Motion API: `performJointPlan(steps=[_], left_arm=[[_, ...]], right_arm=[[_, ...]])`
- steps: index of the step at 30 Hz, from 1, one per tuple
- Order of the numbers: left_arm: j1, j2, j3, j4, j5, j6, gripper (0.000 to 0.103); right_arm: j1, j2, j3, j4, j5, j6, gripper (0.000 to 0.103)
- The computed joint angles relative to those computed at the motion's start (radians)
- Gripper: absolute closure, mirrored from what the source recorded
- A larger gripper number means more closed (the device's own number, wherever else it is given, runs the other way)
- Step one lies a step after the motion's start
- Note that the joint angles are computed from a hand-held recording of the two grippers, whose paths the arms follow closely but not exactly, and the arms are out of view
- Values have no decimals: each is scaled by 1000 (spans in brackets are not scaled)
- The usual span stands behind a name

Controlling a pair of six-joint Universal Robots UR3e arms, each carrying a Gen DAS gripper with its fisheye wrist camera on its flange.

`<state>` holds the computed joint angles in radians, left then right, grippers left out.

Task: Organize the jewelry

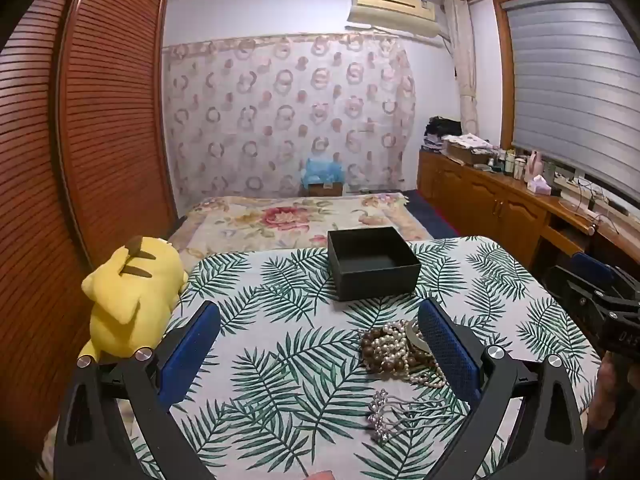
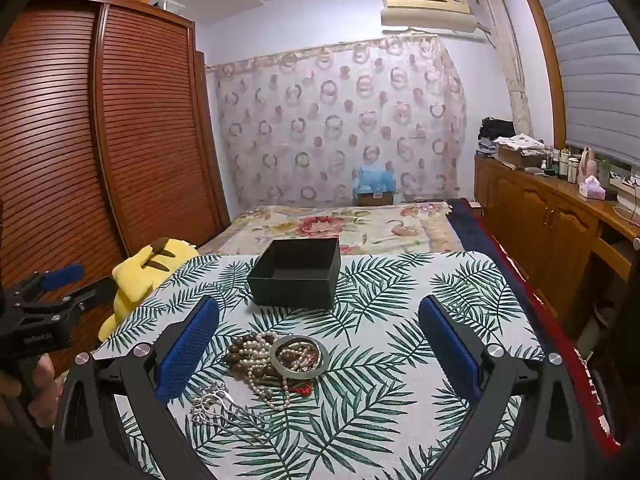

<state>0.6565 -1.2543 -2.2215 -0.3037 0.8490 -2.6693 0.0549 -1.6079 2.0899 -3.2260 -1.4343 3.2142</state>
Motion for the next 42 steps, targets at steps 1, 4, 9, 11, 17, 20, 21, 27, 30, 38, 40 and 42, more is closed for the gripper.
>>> performJointPlan(steps=[1, 4, 9, 11, 17, 20, 21, 27, 30, 38, 40, 42], left_arm=[[2, 0, -1, 0, -4, -1, 7], [1, -1, 0, 1, -3, 1, 7], [5, 1, -2, 4, -8, -1, 7], [8, 1, -2, 3, -12, -1, 7], [0, -11, -3, 24, -4, -9, 7], [16, 28, -46, 22, -18, 3, 7], [17, 30, -51, 27, -20, 3, 7], [-10, -2, -2, 28, 2, -21, 7], [-4, 7, -4, 17, -3, -15, 7], [1, 9, -7, 17, -9, -14, 7], [3, 10, -7, 15, -11, -11, 7], [5, 24, -2, -1, -12, -9, 7]], right_arm=[[-1, 0, 1, -2, 3, 3, 2], [0, -1, -3, 9, 0, 2, 2], [0, -1, -3, 4, 0, 1, 3], [0, -2, -1, 4, 1, 2, 2], [2, 1, -2, 5, -1, 2, 2], [3, 2, -2, 3, -2, 2, 2], [3, 2, -2, 4, -2, 3, 2], [3, -2, -2, 6, -2, 3, 2], [4, -4, -3, 9, -4, 3, 2], [3, -4, -1, 8, -3, 3, 2], [3, -4, -1, 7, -3, 4, 2], [3, -4, -1, 6, -1, 3, 2]])
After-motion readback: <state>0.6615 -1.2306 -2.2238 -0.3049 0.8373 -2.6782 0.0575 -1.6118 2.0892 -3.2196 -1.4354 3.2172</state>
